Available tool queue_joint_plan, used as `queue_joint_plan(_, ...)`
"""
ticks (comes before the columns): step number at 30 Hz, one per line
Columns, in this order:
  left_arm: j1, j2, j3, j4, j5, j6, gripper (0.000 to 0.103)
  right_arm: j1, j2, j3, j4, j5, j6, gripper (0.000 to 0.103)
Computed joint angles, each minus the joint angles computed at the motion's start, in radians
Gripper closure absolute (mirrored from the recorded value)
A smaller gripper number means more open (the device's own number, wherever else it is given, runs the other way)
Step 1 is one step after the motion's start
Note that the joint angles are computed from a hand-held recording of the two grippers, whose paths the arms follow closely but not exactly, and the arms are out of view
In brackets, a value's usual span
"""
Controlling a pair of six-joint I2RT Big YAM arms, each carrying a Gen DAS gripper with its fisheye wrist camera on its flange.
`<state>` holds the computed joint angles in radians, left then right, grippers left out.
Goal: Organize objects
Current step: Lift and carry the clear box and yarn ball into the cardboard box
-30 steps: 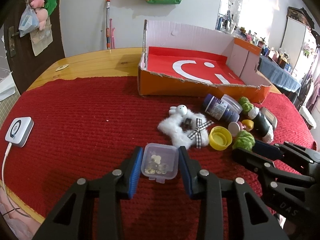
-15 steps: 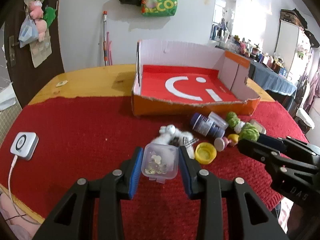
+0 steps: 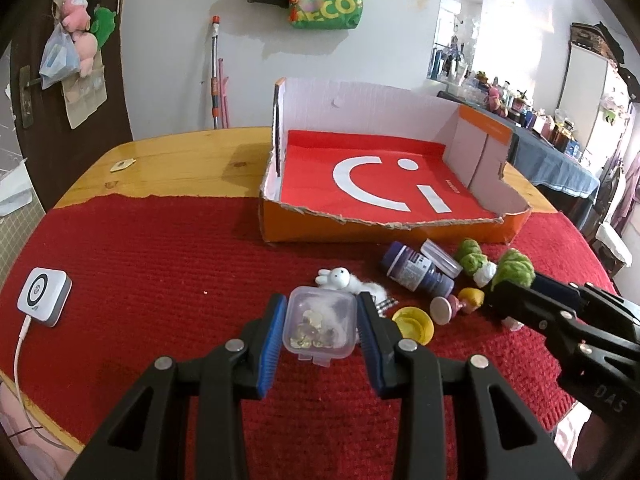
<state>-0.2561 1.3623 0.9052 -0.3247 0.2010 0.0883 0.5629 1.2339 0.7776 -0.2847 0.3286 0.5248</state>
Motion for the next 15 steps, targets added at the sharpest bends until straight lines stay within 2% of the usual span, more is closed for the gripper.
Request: queue_joint_plan(15, -0.020, 0.038, 0.076, -0.013, -0.016, 0.000, 0.065, -0.057, 0.011, 0.044, -0.027, -0.028, -0.019, 0.073)
